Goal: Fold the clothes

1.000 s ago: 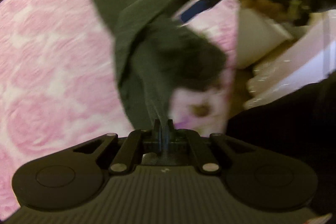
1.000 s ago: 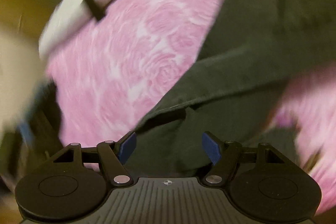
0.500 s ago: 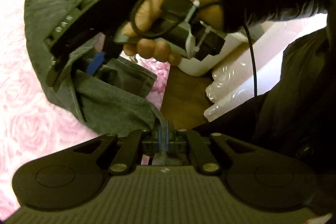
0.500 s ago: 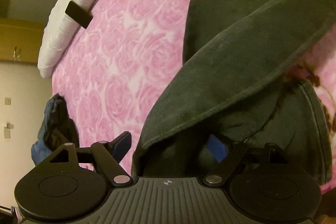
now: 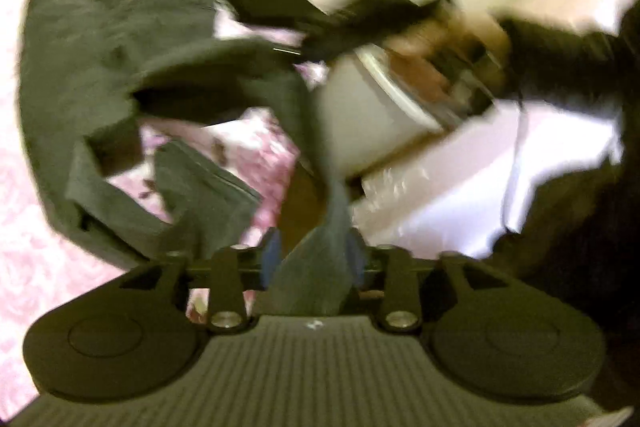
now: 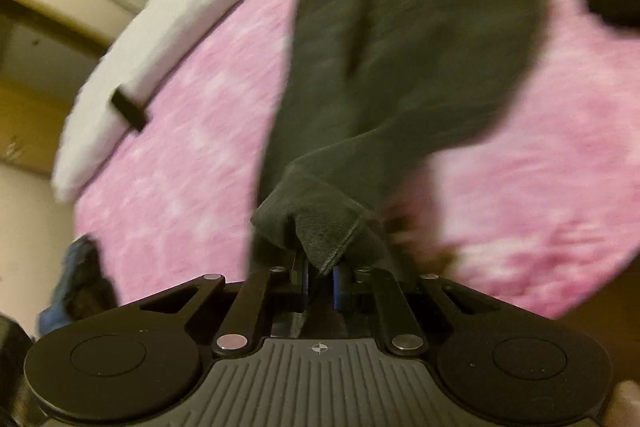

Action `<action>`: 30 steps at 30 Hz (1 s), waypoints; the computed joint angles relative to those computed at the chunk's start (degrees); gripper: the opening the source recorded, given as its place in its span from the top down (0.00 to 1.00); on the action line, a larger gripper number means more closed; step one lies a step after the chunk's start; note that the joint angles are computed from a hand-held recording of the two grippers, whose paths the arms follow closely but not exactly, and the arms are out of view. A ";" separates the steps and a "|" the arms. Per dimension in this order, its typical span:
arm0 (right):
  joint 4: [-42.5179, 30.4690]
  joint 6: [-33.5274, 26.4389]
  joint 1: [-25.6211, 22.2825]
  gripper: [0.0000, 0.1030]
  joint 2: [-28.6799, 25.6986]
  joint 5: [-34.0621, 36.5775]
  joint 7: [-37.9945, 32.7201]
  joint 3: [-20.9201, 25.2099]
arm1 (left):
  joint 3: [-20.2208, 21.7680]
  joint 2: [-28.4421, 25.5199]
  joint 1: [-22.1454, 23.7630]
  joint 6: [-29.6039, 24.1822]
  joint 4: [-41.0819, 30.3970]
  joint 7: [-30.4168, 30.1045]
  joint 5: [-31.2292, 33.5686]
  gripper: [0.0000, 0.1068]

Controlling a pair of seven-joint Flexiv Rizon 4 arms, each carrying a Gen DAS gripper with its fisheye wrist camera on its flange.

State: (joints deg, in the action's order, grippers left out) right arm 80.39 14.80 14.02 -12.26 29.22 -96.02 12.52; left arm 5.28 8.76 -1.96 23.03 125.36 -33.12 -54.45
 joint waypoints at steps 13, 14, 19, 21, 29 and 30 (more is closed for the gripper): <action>4.82 7.91 -1.17 0.91 0.26 -2.94 4.16 -1.17 | -5.52 -12.98 -1.26 24.58 0.17 -19.95 3.58 0.55; 3.94 7.17 -1.54 0.91 -0.08 -2.12 3.87 -1.16 | -5.27 -12.32 -1.21 25.05 0.74 -20.30 2.80 0.55; 0.05 7.16 -1.69 0.91 -2.30 1.17 4.53 -0.52 | -2.86 -10.24 0.70 25.27 2.81 -22.95 3.24 0.55; -1.86 8.57 -1.01 0.91 -4.01 1.24 3.99 -0.03 | -2.34 -10.11 1.51 25.24 2.89 -24.20 4.69 0.55; -7.83 16.30 1.71 0.91 -12.59 -4.91 -2.66 1.41 | -5.31 -16.98 1.02 26.99 0.61 -28.18 7.47 0.64; -7.92 16.26 1.66 0.91 -13.01 -5.56 -3.37 1.68 | -5.55 -17.92 0.76 27.13 0.12 -29.55 9.28 0.76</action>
State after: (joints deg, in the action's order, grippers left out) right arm 72.47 31.06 15.69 -25.27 23.66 -99.38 14.20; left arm -0.27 -9.15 -1.20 50.16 125.48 -62.66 -45.18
